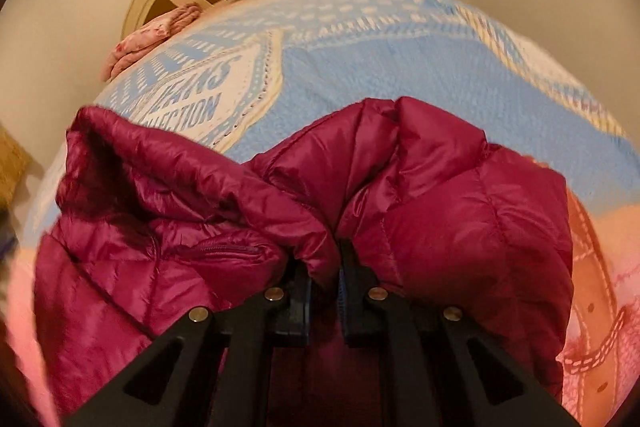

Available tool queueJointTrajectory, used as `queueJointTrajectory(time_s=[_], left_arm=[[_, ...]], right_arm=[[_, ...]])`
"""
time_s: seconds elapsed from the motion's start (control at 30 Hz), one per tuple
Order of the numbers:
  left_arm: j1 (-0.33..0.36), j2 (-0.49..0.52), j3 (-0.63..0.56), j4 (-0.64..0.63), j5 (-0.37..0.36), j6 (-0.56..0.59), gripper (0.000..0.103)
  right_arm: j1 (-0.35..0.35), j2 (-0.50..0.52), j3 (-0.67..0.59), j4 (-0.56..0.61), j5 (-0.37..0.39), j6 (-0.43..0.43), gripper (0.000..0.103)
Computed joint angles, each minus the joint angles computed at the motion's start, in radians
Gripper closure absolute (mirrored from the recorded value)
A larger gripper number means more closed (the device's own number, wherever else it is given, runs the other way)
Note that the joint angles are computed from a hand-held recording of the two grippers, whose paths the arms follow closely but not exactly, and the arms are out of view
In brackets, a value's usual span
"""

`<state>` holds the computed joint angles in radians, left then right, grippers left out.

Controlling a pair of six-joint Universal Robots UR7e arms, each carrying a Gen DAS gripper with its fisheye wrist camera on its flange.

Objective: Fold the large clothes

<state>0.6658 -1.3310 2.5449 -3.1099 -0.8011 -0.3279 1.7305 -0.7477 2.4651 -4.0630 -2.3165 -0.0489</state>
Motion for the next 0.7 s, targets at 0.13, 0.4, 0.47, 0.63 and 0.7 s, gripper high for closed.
queueJointTrajectory(time_s=[0.13,0.4,0.47,0.63,0.7], left_arm=[[0.014,0.122,-0.129,0.069,-0.043,0.041,0.0],[0.094,0.284,-0.263,0.27,-0.062,-0.047,0.039],[0.119,0.269,-0.246,0.253,-0.095,-0.068,0.068],[0.146,0.211,-0.14,0.134,-0.171,-0.119,0.083],[0.13,0.204,-0.096,0.096,-0.169,-0.141,0.083]], right_arm=[[-0.017,0.018,0.012,-0.072,0.034,-0.023,0.094],[-0.077,0.009,0.056,-0.146,0.154,-0.023,0.094],[-0.089,0.006,0.061,-0.153,0.176,-0.022,0.094],[-0.103,0.002,0.068,-0.159,0.202,-0.017,0.094],[-0.102,0.003,0.067,-0.159,0.199,-0.018,0.093]])
